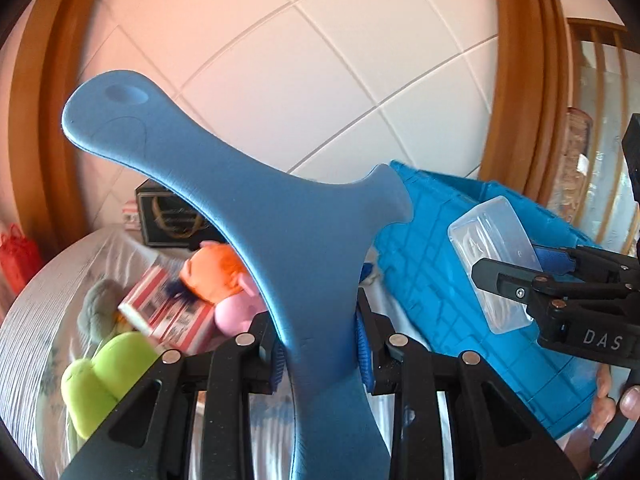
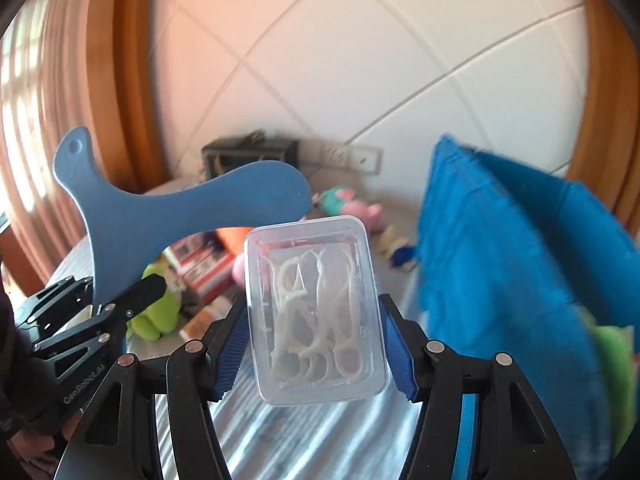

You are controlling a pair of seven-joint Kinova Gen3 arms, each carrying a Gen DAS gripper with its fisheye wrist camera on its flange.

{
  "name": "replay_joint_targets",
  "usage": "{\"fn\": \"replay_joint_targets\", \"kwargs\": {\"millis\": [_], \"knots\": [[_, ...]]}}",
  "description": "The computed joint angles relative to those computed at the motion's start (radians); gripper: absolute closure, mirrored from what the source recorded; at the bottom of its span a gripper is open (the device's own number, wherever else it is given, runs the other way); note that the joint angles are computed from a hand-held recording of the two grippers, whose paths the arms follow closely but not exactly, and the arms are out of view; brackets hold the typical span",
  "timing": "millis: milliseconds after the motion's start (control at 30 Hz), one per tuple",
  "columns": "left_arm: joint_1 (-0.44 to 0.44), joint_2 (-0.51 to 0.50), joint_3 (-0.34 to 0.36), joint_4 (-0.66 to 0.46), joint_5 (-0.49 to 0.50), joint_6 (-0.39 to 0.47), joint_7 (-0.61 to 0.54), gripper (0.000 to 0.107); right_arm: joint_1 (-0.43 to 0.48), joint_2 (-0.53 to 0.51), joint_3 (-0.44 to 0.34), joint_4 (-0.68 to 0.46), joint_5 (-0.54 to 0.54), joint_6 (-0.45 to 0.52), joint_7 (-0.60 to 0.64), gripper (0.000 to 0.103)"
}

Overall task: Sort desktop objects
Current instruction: 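Carry the blue toy and floss box over the crate and release both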

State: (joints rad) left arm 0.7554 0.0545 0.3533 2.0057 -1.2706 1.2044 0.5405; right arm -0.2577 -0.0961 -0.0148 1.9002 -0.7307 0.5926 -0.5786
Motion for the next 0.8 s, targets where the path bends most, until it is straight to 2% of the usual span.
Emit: {"fn": "replay_joint_targets", "kwargs": {"millis": [200,300,367,433,633,700,800], "knots": [[0.019,0.09,-0.021,-0.196,-0.104,-0.045,-0.125,0.08,0.052,-0.078,0.146,-0.011,-0.143,0.034,0.152,0.042],[0.056,0.143,-0.051,-0.301,-0.117,-0.073,-0.194,0.08,0.087,-0.082,0.204,-0.026,-0.18,0.041,0.195,0.042],[0.121,0.185,-0.122,-0.394,-0.086,-0.098,-0.259,0.08,0.122,-0.073,0.243,-0.043,-0.202,0.053,0.223,0.042],[0.138,0.231,-0.146,-0.486,-0.059,-0.128,-0.319,0.08,0.165,-0.052,0.272,-0.065,-0.221,0.069,0.25,0.042],[0.096,0.383,-0.07,-0.764,0.018,-0.154,-0.493,0.08,0.316,0.067,0.334,-0.155,-0.276,0.163,0.307,0.042],[0.114,0.433,-0.091,-0.857,0.075,-0.167,-0.561,0.08,0.369,0.118,0.344,-0.194,-0.295,0.206,0.318,0.042],[0.119,0.505,-0.083,-0.996,0.155,-0.165,-0.666,0.08,0.444,0.172,0.344,-0.23,-0.317,0.265,0.349,0.042]]}}
